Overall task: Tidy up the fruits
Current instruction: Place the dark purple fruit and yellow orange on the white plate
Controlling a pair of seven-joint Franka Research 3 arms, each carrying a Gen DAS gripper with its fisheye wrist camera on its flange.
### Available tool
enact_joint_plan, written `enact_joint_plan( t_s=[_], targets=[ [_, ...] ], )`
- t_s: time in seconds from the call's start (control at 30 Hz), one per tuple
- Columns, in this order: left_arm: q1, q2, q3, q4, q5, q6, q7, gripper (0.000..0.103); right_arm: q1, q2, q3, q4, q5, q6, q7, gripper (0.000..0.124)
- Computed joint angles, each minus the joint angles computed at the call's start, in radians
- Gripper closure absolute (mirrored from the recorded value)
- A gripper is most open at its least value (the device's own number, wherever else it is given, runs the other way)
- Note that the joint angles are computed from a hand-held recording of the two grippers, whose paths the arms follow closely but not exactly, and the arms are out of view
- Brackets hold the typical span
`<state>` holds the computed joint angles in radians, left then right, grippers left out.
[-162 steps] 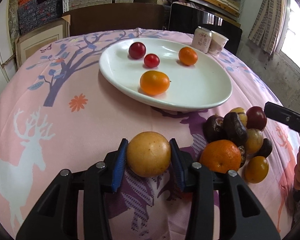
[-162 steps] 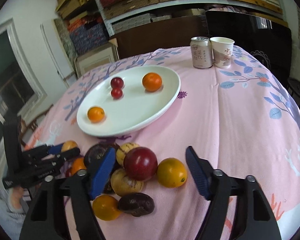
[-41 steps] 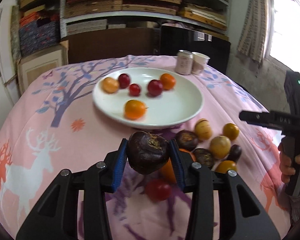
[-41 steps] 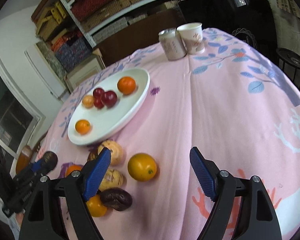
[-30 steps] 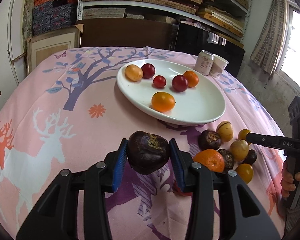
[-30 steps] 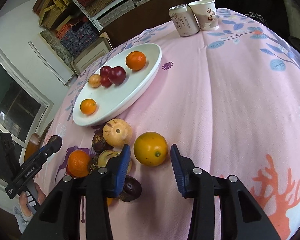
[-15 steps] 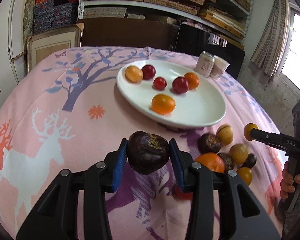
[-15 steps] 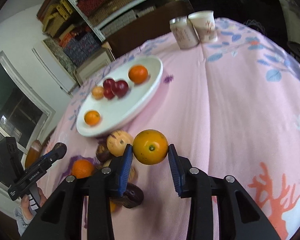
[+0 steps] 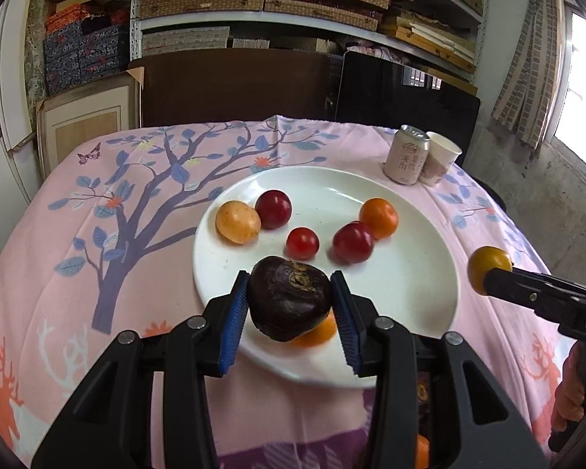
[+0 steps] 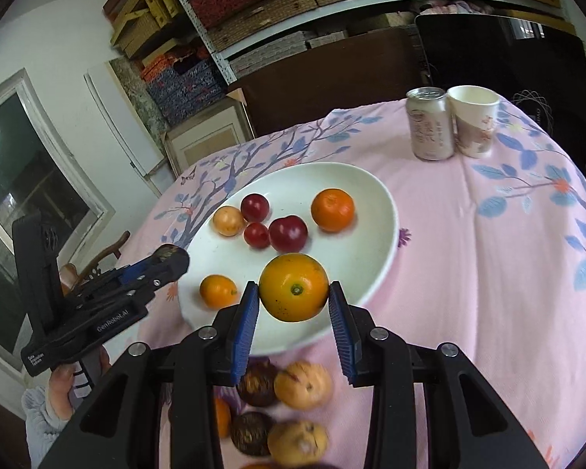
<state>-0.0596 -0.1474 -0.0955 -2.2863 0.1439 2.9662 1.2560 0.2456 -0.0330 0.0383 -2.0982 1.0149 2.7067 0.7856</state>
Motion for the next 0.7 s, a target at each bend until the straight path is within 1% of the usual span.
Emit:
enact_joint_plan(
  t_s=[0.07,0.1,0.13,0.17,0.2,0.23,0.3,0.33,0.37,0.4,0.47,0.5,0.57,0.6,0.63,0.7],
  targets=[
    [-0.002,0.037,0.004,0.028,-0.010,-0.006,0.017,0.060,0.008,0.032,0.010,0.019,-0.008,0.035,0.009,0.084],
    [-0.002,0.051,0.003,0.035,-0.015,-0.003,0.025,0.048,0.010,0.044,0.015,0.023,0.010,0.053,-0.007,0.073],
    [-0.005,0.055,0.006,0.034,-0.031,0.002,0.046,0.042,0.009,0.048,0.018,0.021,0.012,0.058,-0.011,0.066],
    [-0.006,0.055,0.006,0.029,-0.039,0.012,0.062,0.037,0.006,0.046,0.018,0.019,0.022,0.051,-0.031,0.066],
    [0.005,0.052,-0.002,0.027,-0.012,0.014,0.045,0.037,0.005,0.041,0.019,0.014,0.036,0.058,-0.047,0.066],
    [0.007,0.048,-0.002,0.023,-0.011,0.020,0.043,0.037,0.004,0.032,0.019,0.006,0.058,0.072,-0.063,0.066],
    [-0.018,0.029,0.018,0.004,-0.089,0.036,0.095,0.034,0.001,0.011,0.013,-0.005,0.104,0.073,-0.093,0.066],
    [-0.019,0.017,0.019,-0.007,-0.101,0.044,0.096,0.032,0.001,0.001,0.010,-0.012,0.119,0.072,-0.104,0.065],
    [-0.007,0.003,0.009,-0.021,-0.078,0.054,0.072,0.028,0.002,-0.014,0.007,-0.026,0.142,0.081,-0.123,0.064],
    [0.019,-0.015,-0.010,-0.038,-0.029,0.066,0.028,0.024,0.005,-0.024,0.004,-0.034,0.162,0.090,-0.142,0.060],
    [0.044,-0.053,-0.028,-0.075,0.032,0.080,-0.027,0.020,0.010,-0.043,-0.002,-0.056,0.192,0.113,-0.177,0.058],
    [0.036,-0.070,-0.021,-0.093,0.035,0.084,-0.033,0.020,0.012,-0.055,-0.006,-0.071,0.205,0.121,-0.187,0.057],
    [-0.007,-0.117,0.013,-0.148,0.005,0.093,-0.022,0.019,0.012,-0.082,-0.023,-0.109,0.244,0.104,-0.199,0.055],
    [-0.025,-0.146,0.024,-0.183,-0.006,0.096,-0.019,0.017,0.009,-0.096,-0.031,-0.130,0.251,0.094,-0.190,0.055],
    [-0.025,-0.168,0.019,-0.209,0.000,0.096,-0.028,0.016,0.005,-0.108,-0.037,-0.151,0.251,0.090,-0.176,0.054],
    [-0.007,-0.225,-0.013,-0.270,0.035,0.108,-0.056,0.016,0.001,-0.130,-0.049,-0.182,0.254,0.083,-0.154,0.053]
  ],
)
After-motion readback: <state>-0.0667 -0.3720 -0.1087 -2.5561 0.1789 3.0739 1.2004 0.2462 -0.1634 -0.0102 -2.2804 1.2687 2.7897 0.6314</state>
